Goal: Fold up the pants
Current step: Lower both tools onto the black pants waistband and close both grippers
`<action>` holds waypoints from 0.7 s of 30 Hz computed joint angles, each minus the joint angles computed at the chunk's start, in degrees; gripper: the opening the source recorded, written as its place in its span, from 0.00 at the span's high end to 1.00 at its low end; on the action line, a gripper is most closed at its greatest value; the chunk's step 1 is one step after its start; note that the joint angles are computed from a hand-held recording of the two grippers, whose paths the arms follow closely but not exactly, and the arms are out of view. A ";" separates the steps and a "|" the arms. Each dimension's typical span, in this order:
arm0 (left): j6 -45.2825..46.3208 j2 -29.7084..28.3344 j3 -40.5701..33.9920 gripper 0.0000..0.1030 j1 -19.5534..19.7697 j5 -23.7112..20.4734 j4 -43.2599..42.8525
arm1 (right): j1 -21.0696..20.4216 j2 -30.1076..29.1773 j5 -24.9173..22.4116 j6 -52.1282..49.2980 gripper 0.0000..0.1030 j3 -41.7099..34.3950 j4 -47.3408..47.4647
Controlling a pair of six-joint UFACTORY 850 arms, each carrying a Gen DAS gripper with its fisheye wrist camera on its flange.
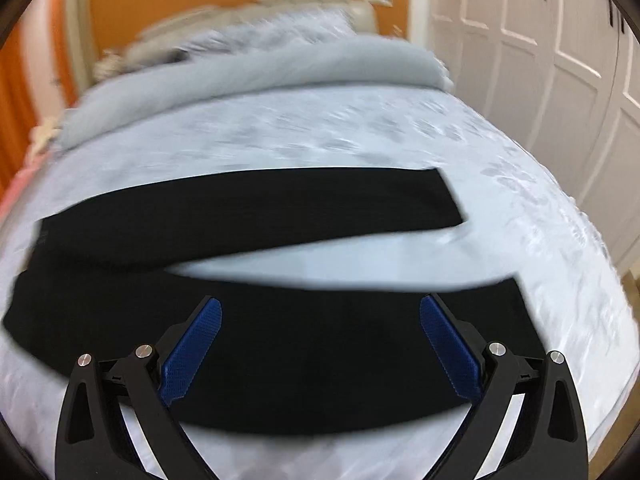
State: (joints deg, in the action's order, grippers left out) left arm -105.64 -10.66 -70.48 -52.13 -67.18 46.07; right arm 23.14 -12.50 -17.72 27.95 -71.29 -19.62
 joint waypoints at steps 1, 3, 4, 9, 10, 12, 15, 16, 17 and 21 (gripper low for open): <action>1.84 0.18 0.58 0.05 2.65 0.59 -0.28 | -1.91 -4.00 -1.24 -2.10 0.06 -4.36 1.96; 5.94 0.58 1.99 0.05 8.59 3.78 -1.25 | -4.37 -9.42 -2.64 -3.35 0.06 -10.56 3.96; 6.95 0.44 2.44 0.05 11.33 4.94 -1.68 | -5.64 -12.27 -3.72 -4.47 0.06 -13.98 5.97; 12.84 0.28 4.79 0.05 23.42 17.60 -6.57 | -9.38 -23.96 -8.91 -8.65 0.07 -29.28 10.80; 13.05 -0.40 4.57 0.05 24.82 18.73 -7.29 | -10.00 -25.80 -9.72 -8.90 0.07 -31.82 10.71; 12.55 -1.91 3.97 0.05 26.94 18.93 -7.07 | -10.92 -30.11 -12.63 -12.73 0.07 -37.84 14.91; 14.45 -3.59 3.73 0.05 29.12 20.01 -8.04 | -11.68 -35.93 -17.07 -14.17 0.06 -46.12 16.38; 15.97 -4.22 3.57 0.05 29.97 20.68 -9.18 | -11.90 -37.73 -18.38 -15.82 0.06 -48.54 18.33; 16.31 -4.76 3.49 0.05 30.50 21.08 -9.46 | -12.07 -38.48 -18.92 -16.90 0.06 -49.50 19.67; 20.38 -5.69 3.69 0.05 32.89 24.88 -12.46 | -12.06 -42.21 -22.23 -20.19 0.06 -54.03 23.12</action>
State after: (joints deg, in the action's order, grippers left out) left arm -85.26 -16.35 -66.79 -19.24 -42.31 33.61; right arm 11.09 -54.71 -39.95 7.77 -125.32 3.50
